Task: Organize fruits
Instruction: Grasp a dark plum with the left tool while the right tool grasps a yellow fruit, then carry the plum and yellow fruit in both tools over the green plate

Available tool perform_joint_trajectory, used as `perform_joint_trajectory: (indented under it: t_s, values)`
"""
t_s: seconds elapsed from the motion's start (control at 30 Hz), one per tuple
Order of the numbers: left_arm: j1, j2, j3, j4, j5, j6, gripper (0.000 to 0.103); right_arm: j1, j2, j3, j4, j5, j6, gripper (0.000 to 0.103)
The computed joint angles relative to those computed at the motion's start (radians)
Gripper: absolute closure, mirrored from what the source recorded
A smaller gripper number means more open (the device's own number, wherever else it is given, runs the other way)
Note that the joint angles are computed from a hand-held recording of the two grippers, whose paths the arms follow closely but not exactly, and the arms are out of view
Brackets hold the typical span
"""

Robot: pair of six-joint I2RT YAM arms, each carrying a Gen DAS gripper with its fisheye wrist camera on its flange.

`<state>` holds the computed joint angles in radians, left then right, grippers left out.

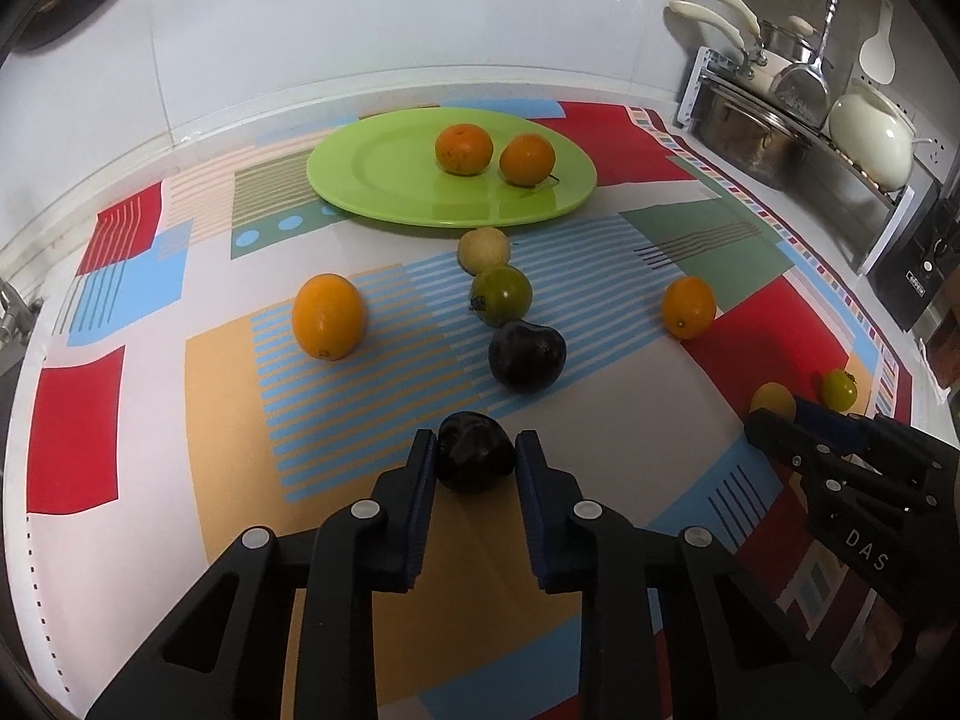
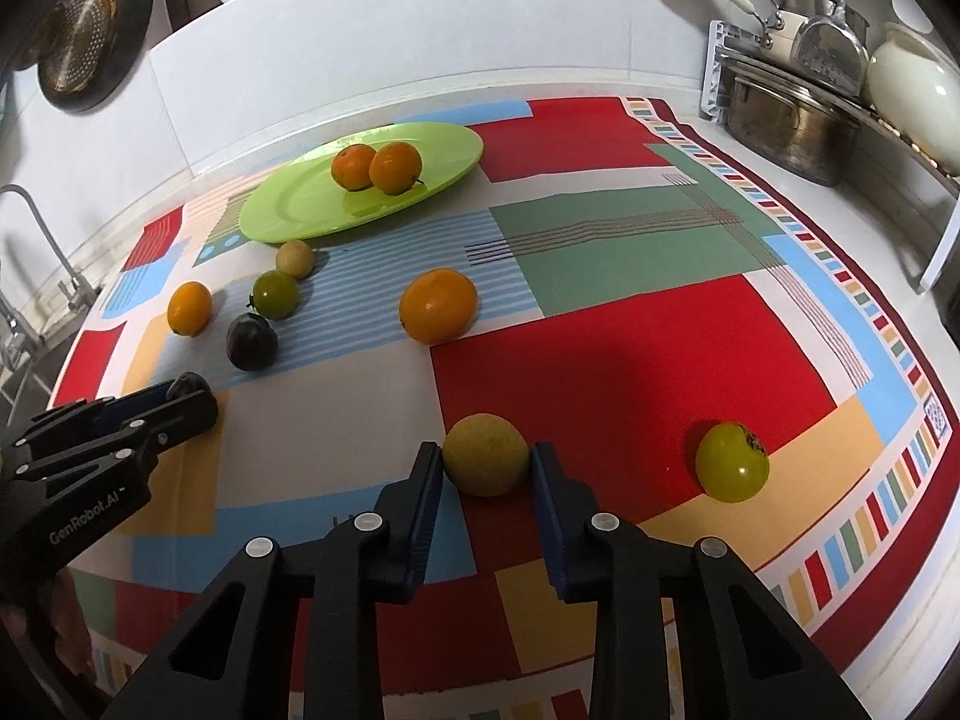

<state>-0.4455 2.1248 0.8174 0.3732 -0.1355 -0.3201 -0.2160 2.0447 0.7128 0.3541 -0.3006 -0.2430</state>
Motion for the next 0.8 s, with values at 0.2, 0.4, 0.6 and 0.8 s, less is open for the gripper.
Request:
perform_joint_trajectory:
  t_s: [0.2, 0.4, 0.6, 0.8]
  values:
    - [-0.005, -0.012, -0.011, 0.005, -0.001, 0.009, 0.076, 0.002, -0.019, -0.015, 0.011, -0.005, 0.001, 0.072]
    - [-0.015, -0.050, -0.039, 0.013, -0.011, 0.016, 0.076, 0.003, -0.057, -0.041, 0.018, -0.016, -0.003, 0.072]
    - [-0.025, -0.105, -0.076, 0.021, -0.020, 0.021, 0.076, 0.001, -0.106, -0.070, 0.017, -0.035, -0.011, 0.072]
    - [-0.043, -0.168, -0.117, 0.029, -0.041, 0.024, 0.076, 0.004, -0.168, -0.098, 0.008, -0.059, -0.023, 0.072]
